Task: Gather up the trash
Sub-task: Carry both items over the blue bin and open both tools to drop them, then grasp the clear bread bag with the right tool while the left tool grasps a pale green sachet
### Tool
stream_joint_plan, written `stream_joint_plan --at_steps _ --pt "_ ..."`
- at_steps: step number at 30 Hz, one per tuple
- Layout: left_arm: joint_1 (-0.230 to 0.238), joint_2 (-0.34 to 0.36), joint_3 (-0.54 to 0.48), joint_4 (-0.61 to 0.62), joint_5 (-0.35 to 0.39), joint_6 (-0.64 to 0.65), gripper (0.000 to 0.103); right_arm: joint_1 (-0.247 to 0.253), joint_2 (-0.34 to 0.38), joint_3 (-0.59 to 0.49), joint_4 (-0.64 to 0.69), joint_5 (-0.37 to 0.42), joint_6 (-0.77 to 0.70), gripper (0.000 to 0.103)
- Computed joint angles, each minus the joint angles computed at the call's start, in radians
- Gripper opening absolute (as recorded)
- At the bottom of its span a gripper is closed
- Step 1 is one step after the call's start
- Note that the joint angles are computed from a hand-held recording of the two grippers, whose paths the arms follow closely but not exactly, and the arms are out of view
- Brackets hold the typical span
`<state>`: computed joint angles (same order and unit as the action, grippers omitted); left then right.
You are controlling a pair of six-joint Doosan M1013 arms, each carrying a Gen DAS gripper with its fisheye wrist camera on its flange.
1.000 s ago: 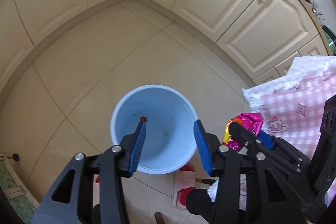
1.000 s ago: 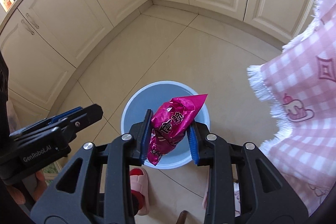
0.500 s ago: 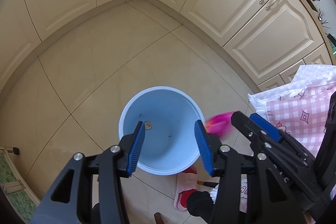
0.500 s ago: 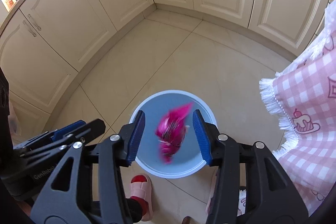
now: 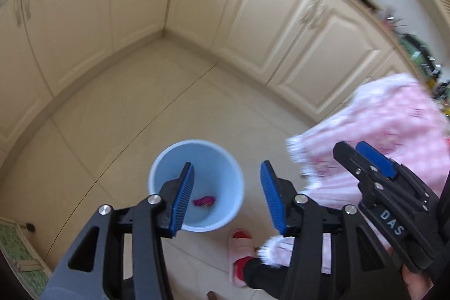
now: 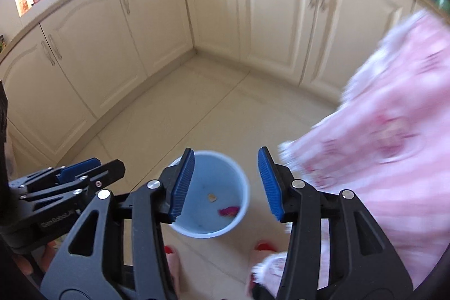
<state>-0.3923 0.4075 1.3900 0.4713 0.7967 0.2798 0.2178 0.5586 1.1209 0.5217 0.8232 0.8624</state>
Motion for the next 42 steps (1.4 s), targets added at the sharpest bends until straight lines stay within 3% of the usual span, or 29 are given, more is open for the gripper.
stream_joint_plan --at_steps 9,14,19,23,27,29,31,38,42 --pt "-0.152 -0.008 -0.146 0.205 0.031 -0.005 0.056 -0.147 -0.201 0.158 0.217 -0.151 -0.175 0.05" --pt "-0.214 0.051 -0.281 0.156 0.027 0.146 0.057 -0.244 -0.263 0.214 0.285 -0.196 -0.221 0.055" --pt "-0.249 0.106 -0.382 0.059 0.03 0.297 0.06 -0.311 -0.27 0.221 0.135 -0.219 -0.088 0.061" --pt "-0.273 0.14 -0.44 0.028 0.068 0.363 0.061 -0.335 -0.226 0.169 0.009 -0.125 0.031 0.061" --pt "-0.275 0.181 -0.508 -0.025 0.112 0.429 0.061 -0.344 -0.185 0.122 -0.001 -0.033 0.045 0.06" --pt "-0.272 0.195 -0.529 -0.043 0.128 0.451 0.061 -0.346 -0.167 0.099 -0.006 0.008 0.043 0.04" --pt "-0.27 0.212 -0.556 -0.058 0.147 0.465 0.061 -0.359 -0.163 0.097 0.037 0.026 0.014 0.035" --pt "-0.245 0.306 -0.717 -0.142 0.213 0.52 0.061 -0.378 -0.175 0.1 0.116 -0.077 -0.015 0.035" --pt "-0.231 0.405 -0.891 -0.174 0.309 0.54 0.061 -0.379 -0.151 0.058 0.117 -0.091 0.007 0.035"
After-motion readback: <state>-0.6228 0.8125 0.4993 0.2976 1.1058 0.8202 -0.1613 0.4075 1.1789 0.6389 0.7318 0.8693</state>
